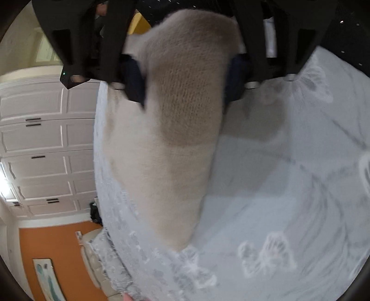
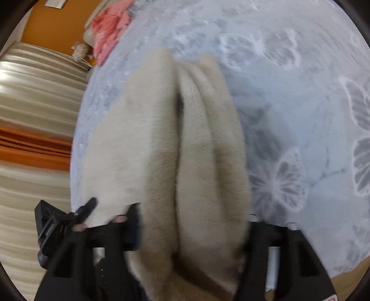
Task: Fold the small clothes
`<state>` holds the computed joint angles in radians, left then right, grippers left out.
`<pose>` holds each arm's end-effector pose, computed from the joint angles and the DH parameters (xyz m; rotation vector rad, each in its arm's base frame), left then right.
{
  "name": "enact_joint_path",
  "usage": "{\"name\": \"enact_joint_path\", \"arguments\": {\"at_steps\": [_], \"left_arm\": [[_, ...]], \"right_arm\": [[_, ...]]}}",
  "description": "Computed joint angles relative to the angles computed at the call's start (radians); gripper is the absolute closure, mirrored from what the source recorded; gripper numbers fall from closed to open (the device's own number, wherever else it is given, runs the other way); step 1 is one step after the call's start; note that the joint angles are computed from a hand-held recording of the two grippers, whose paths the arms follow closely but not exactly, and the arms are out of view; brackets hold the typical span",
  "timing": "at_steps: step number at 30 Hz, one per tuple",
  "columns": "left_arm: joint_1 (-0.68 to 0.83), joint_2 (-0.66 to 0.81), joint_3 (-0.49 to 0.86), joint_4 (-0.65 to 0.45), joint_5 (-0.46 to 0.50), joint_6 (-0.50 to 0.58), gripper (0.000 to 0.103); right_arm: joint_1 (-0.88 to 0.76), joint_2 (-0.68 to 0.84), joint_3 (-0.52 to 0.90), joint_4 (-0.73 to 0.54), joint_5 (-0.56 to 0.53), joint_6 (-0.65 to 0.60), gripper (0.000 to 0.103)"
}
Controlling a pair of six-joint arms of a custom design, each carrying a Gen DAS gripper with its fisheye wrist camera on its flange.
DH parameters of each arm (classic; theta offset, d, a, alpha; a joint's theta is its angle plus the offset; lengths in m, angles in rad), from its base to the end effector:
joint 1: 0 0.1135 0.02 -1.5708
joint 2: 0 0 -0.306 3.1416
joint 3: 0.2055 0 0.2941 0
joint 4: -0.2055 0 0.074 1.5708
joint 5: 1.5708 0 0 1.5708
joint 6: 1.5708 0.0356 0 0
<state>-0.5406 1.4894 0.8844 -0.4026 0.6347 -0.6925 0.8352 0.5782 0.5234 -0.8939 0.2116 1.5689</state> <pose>0.2643 -0.1832 0.2173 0.0527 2.8049 -1.2156 0.0847 0.0824 0.2365 1.0316 2.4333 0.6910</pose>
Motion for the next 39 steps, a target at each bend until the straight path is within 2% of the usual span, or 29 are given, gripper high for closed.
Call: {"name": "enact_joint_path", "arguments": {"at_steps": [1, 5, 7, 9, 11, 12, 13, 15, 17, 19, 22, 25, 31, 39], "left_arm": [[0.007, -0.013, 0.013, -0.02, 0.001, 0.012, 0.062], [0.067, -0.128, 0.047, -0.124, 0.002, 0.086, 0.064], [0.131, -0.19, 0.046, -0.201, 0.025, 0.145, 0.063], [0.168, -0.23, 0.015, -0.27, 0.007, 0.226, 0.062], [0.18, -0.215, -0.013, -0.324, -0.036, 0.289, 0.061], [0.172, -0.191, -0.039, -0.34, -0.073, 0.313, 0.059], [0.173, -0.2, -0.079, -0.302, -0.084, 0.313, 0.053], [0.165, -0.253, -0.127, -0.233, -0.119, 0.288, 0.048], [0.127, -0.256, -0.109, -0.236, -0.181, 0.288, 0.042], [0.054, -0.253, -0.099, -0.239, -0.304, 0.296, 0.026], [0.054, -0.238, -0.096, -0.229, -0.313, 0.261, 0.019], [0.091, -0.238, -0.107, -0.227, -0.286, 0.272, 0.018], [0.039, -0.309, -0.115, -0.26, -0.41, 0.315, 0.018], [0.011, -0.315, -0.107, -0.268, -0.458, 0.321, 0.019]], "right_arm": [[0.038, 0.021, 0.035, -0.015, 0.04, 0.009, 0.059], [0.273, 0.129, 0.198, -0.055, 0.253, 0.078, 0.061], [0.347, 0.164, 0.211, -0.033, 0.288, 0.104, 0.061], [0.364, 0.196, 0.156, 0.039, 0.241, 0.138, 0.06], [0.329, 0.246, 0.066, 0.144, 0.092, 0.195, 0.057], [0.308, 0.259, 0.05, 0.154, 0.032, 0.222, 0.052], [0.284, 0.235, 0.034, 0.17, 0.013, 0.222, 0.048], [0.261, 0.221, 0.046, 0.146, 0.0, 0.195, 0.032], [0.232, 0.246, 0.043, 0.143, -0.05, 0.181, 0.028], [0.214, 0.265, 0.026, 0.185, -0.077, 0.184, 0.026], [0.19, 0.298, 0.034, 0.195, -0.097, 0.153, 0.022], [0.169, 0.303, 0.054, 0.164, -0.104, 0.12, 0.021], [0.195, 0.395, 0.109, 0.177, -0.075, 0.13, 0.022], [0.22, 0.488, 0.189, 0.132, -0.037, 0.106, 0.025]]}}
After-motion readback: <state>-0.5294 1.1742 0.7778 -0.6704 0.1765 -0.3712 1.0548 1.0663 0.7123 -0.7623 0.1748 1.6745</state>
